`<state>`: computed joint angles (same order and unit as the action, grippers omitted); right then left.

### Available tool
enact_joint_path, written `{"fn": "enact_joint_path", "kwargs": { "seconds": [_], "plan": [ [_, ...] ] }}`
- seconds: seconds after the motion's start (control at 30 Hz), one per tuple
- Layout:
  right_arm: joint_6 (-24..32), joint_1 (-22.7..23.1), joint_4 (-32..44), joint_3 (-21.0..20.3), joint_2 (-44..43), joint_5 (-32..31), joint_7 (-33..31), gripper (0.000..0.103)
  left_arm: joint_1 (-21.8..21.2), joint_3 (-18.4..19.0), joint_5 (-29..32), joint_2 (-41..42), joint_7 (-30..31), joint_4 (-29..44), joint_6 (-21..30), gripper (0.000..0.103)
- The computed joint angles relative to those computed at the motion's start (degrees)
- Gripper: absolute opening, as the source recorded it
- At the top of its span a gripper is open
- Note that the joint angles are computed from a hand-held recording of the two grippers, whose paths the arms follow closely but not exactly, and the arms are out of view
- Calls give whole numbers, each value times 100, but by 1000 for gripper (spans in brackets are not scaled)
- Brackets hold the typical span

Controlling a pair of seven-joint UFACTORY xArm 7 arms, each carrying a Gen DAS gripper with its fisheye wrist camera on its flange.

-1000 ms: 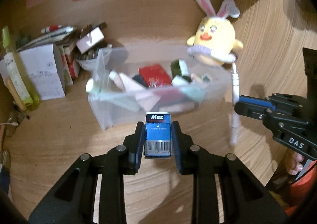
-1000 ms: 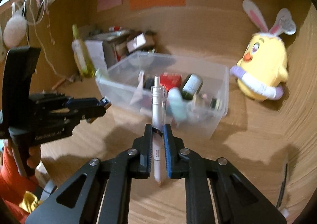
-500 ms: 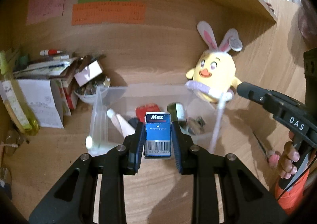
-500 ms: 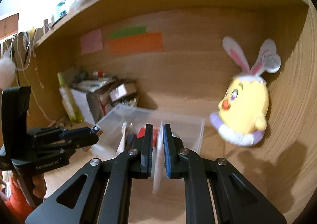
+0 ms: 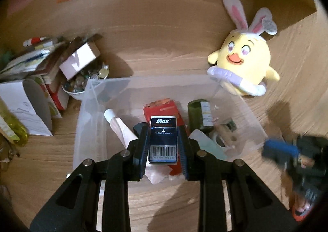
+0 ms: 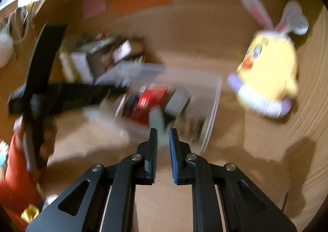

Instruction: Organize objects

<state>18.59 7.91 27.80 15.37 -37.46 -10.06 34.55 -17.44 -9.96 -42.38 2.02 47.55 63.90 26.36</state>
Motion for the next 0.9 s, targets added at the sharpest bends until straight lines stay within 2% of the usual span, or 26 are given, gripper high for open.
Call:
{"fn": "enact_joint_path", "kwargs": {
  "seconds": [0.1,0.17,0.23,0.33,0.47,0.53,0.7,0.83,0.87,0.9],
  "plan": [
    [153,479,-313,-246,-186,315,-169,19,23,-2,-11,114,-34,97,91,27],
    [244,677,-471,-269,-302,458,-217,22,48,-12,8,160,-80,164,203,28],
    [353,867,-598,-232,-391,574,-235,25,63,-29,-5,140,-80,157,257,38],
    [479,1089,-678,-126,-423,682,-210,29,39,-59,-184,-43,89,-28,70,51],
    [570,1179,-561,65,-283,608,-172,31,-82,1,-459,-431,403,-355,-134,57],
    [637,1190,-491,163,-199,538,-133,31,-188,86,-726,-749,685,-629,-260,66],
    [891,1152,-397,374,-33,334,124,31,-504,451,-1295,-1371,1333,-1169,-365,79],
    [1069,1006,-377,660,-75,5,511,31,-632,706,-1446,-1752,1631,-1560,-320,87],
    [1092,985,-357,699,-63,-74,586,30,-659,742,-1454,-1811,1663,-1633,-344,88],
    [1052,958,-360,733,-51,-157,667,25,-680,779,-1462,-1877,1700,-1728,-387,89]
  ]
}}
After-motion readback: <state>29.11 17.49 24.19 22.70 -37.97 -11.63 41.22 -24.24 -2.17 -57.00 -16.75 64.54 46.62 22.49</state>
